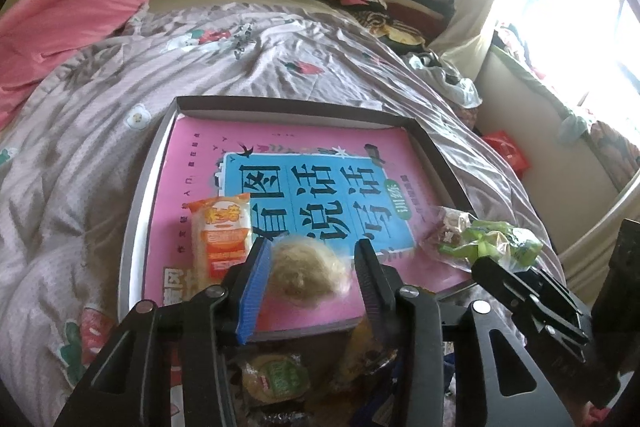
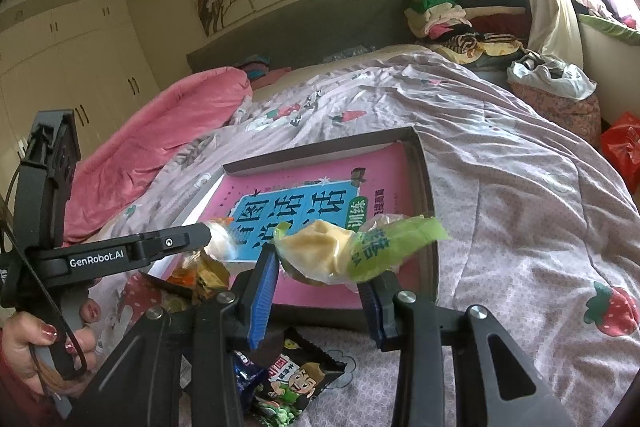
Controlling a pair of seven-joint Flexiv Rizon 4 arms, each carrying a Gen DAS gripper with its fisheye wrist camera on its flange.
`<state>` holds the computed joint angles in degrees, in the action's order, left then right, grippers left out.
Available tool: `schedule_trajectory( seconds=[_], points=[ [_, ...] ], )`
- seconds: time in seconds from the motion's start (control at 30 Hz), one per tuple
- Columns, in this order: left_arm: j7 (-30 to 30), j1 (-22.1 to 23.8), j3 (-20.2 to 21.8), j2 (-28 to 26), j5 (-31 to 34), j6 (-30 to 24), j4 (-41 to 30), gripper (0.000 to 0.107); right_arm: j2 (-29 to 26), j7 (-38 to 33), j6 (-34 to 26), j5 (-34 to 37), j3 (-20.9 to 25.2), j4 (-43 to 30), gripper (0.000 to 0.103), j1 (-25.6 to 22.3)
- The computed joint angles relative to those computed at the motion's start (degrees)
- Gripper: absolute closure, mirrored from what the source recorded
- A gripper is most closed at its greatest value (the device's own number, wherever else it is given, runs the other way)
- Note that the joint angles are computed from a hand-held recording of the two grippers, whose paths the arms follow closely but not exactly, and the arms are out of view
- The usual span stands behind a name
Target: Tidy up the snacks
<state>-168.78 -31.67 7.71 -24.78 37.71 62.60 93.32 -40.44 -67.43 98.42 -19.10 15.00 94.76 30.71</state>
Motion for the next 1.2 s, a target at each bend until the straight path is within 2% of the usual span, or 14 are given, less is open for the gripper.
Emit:
schedule_trajectory(
  seconds=[0.4,0.83,1.2],
  points=[
    [1.4,0.4,-0.2,-0.9,-1.9,1.0,0.6,0.063,-1.0,-1.7,-3.5,-0.3,2.0,-1.2,0.064,-0.8],
    [3.9,0.5,-0.2,-1.6,-4.8,1.3,1.2,0.063,-1.3,-3.0,-4.8,1.0,1.7,-1.9,0.064,-0.1],
    [5.2,0.5,0.0,-1.8,-6.2,1.7,1.5,0.063,-0.4,-1.8,-4.3,1.7,-1.7,-1.0,0.064,2.3]
  ],
)
